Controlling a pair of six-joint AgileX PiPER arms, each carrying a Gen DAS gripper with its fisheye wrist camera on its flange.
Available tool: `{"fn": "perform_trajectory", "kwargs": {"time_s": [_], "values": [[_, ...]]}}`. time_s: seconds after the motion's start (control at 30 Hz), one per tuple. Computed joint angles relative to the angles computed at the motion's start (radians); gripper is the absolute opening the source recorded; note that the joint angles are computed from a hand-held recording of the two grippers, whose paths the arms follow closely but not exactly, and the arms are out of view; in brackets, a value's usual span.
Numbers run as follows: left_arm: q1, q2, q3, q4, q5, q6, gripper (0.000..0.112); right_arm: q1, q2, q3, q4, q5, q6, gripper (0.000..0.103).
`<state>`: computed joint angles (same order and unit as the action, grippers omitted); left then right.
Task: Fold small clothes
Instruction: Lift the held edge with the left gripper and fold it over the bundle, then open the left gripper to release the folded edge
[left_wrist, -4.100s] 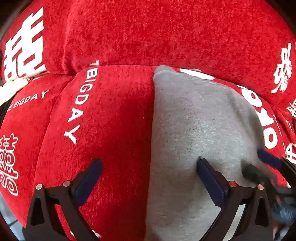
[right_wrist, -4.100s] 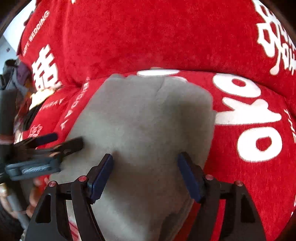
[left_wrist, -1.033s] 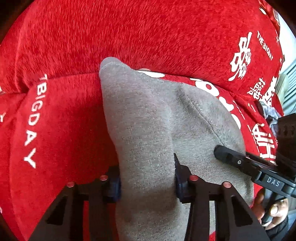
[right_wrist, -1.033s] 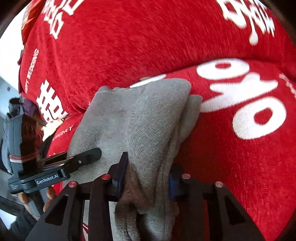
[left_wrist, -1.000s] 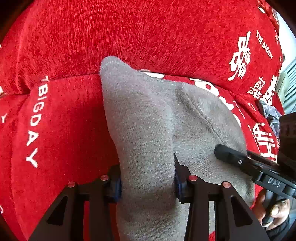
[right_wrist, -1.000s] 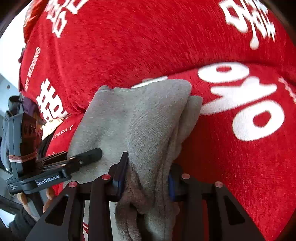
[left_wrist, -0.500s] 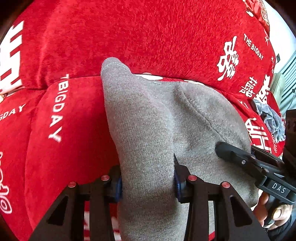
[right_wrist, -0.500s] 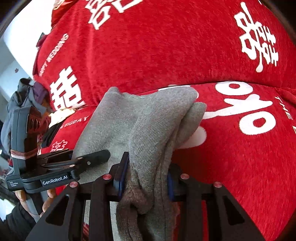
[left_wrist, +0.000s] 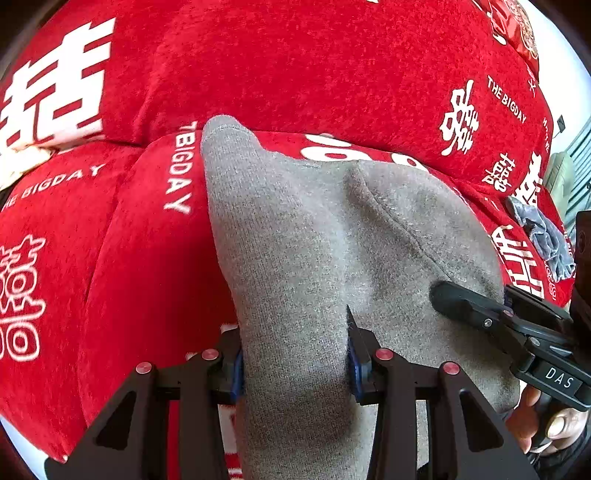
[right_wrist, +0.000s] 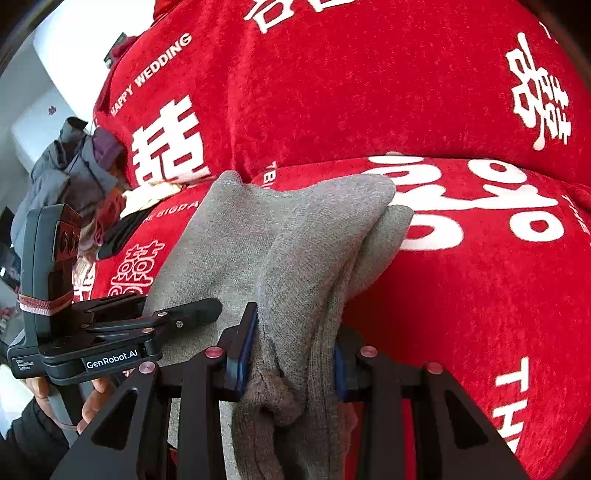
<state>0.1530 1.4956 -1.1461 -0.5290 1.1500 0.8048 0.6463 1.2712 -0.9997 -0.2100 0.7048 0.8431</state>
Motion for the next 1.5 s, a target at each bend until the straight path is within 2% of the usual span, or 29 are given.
{"fn": "perform_trajectory", "kwargs": {"time_s": [0.33, 0.6, 0.67, 0.73, 0.8, 0.87, 0.9, 0.97, 1.0, 1.03, 1.13, 1.2, 1.27, 1.4, 1.5], "values": [[0.124, -0.028, 0.068, -0.002, 0.022, 0.111, 0.043, 0.139, 0.037, 0.008, -0.090, 0.008, 0.158, 0.037], [0.198, -0.004, 0.137, -0.020, 0.002, 0.203, 0.043, 0.156, 0.046, 0.071, -0.086, -0.034, 0.191, 0.037], [0.216, 0.003, 0.146, -0.035, 0.001, 0.231, 0.047, 0.139, 0.039, 0.095, -0.064, -0.051, 0.174, 0.037], [0.230, 0.017, 0.154, -0.034, -0.012, 0.243, 0.062, 0.105, 0.034, 0.131, -0.014, -0.075, 0.131, 0.040], [0.255, 0.028, 0.159, -0.041, -0.027, 0.258, 0.075, 0.075, 0.031, 0.169, 0.026, -0.099, 0.109, 0.049], [0.288, 0.044, 0.145, -0.050, -0.008, 0.282, 0.077, 0.044, 0.003, 0.223, 0.057, -0.136, 0.109, 0.058], [0.305, 0.051, 0.132, -0.049, 0.007, 0.287, 0.077, 0.036, -0.010, 0.234, 0.063, -0.140, 0.113, 0.059], [0.323, 0.043, 0.111, -0.037, 0.018, 0.274, 0.077, 0.049, -0.027, 0.227, 0.030, -0.112, 0.152, 0.059], [0.334, 0.035, 0.105, -0.037, 0.021, 0.273, 0.077, 0.072, -0.028, 0.210, -0.018, -0.077, 0.198, 0.060], [0.347, 0.017, 0.102, -0.043, 0.020, 0.272, 0.077, 0.121, -0.026, 0.171, -0.107, -0.003, 0.277, 0.061], [0.351, -0.055, 0.127, -0.049, -0.058, 0.276, 0.077, 0.254, -0.015, 0.079, -0.279, 0.124, 0.375, 0.062], [0.298, -0.095, 0.165, 0.006, -0.172, 0.233, 0.077, 0.305, 0.003, 0.032, -0.310, 0.149, 0.359, 0.066], [0.228, -0.095, 0.206, 0.102, -0.284, 0.162, 0.077, 0.334, 0.025, 0.007, -0.284, 0.119, 0.291, 0.069], [0.232, -0.052, 0.222, 0.100, -0.309, 0.166, 0.077, 0.293, 0.110, 0.020, -0.162, 0.088, 0.192, 0.070], [0.231, -0.035, 0.183, 0.115, -0.265, 0.148, 0.077, 0.280, 0.092, 0.058, -0.155, 0.050, 0.178, 0.071]]}}
